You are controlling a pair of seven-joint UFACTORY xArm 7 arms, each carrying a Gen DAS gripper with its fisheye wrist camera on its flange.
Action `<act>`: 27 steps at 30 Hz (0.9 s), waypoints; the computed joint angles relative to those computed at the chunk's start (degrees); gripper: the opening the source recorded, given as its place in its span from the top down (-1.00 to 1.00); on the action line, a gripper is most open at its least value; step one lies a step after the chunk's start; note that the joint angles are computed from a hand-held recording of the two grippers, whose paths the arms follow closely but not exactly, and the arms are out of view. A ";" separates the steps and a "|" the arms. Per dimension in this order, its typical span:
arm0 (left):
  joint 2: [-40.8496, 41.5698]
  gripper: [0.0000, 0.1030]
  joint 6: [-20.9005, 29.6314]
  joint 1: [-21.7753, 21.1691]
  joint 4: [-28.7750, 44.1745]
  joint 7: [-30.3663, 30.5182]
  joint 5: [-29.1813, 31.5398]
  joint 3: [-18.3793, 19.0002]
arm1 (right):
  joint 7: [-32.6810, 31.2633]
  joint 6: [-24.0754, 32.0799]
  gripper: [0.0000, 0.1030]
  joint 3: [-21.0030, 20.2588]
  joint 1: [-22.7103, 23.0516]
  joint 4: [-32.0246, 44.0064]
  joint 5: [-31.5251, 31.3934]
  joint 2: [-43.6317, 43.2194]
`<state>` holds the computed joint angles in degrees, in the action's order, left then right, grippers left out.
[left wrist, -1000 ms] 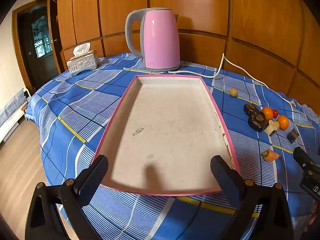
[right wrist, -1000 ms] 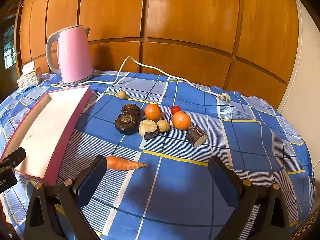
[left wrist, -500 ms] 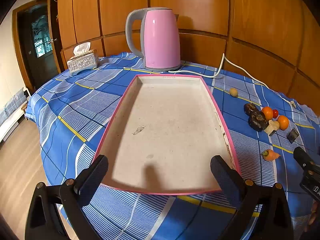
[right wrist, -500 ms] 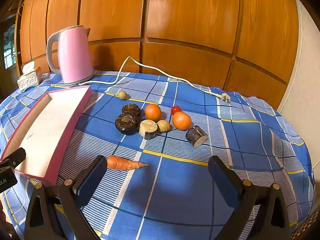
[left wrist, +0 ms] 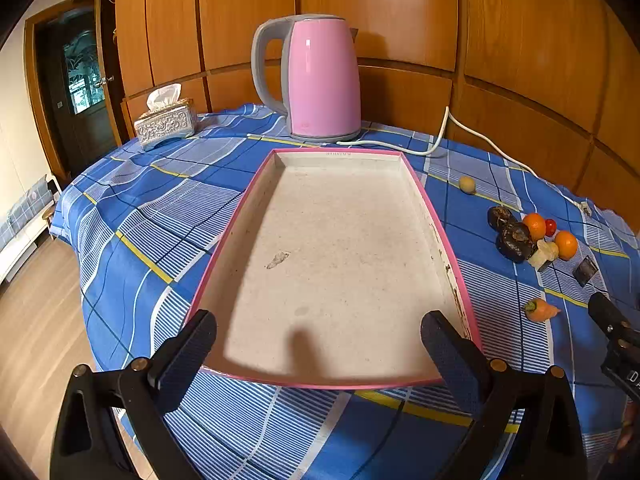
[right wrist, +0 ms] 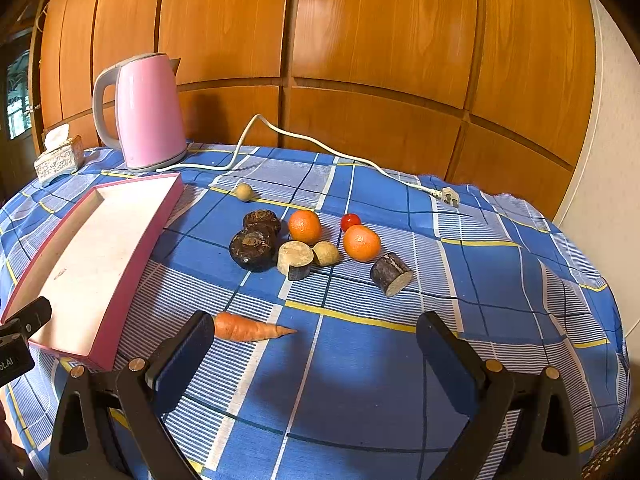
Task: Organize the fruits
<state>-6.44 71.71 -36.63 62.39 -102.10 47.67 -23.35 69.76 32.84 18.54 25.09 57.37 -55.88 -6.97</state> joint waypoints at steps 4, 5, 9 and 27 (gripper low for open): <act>0.01 -0.99 -0.06 -0.03 0.02 0.09 -0.05 0.05 | -0.04 0.00 -0.99 -0.04 0.02 0.03 0.14 -0.01; 0.02 -0.99 -0.09 -0.04 0.02 0.12 -0.05 0.04 | -0.11 0.00 -0.99 -0.09 -0.01 0.05 0.25 -0.05; 0.04 -0.99 -0.56 0.00 -0.01 0.22 -0.11 0.15 | 0.12 -0.20 -0.99 -0.40 -0.54 -0.14 0.32 -0.48; -3.58 -0.99 -22.88 3.67 -4.34 6.17 -1.44 2.04 | 13.09 13.57 -0.99 -6.00 -12.47 -3.35 4.67 -2.54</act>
<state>-10.02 48.83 -32.97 58.05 -95.93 46.23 -21.31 82.86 46.40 12.54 12.61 54.02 -51.20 -9.51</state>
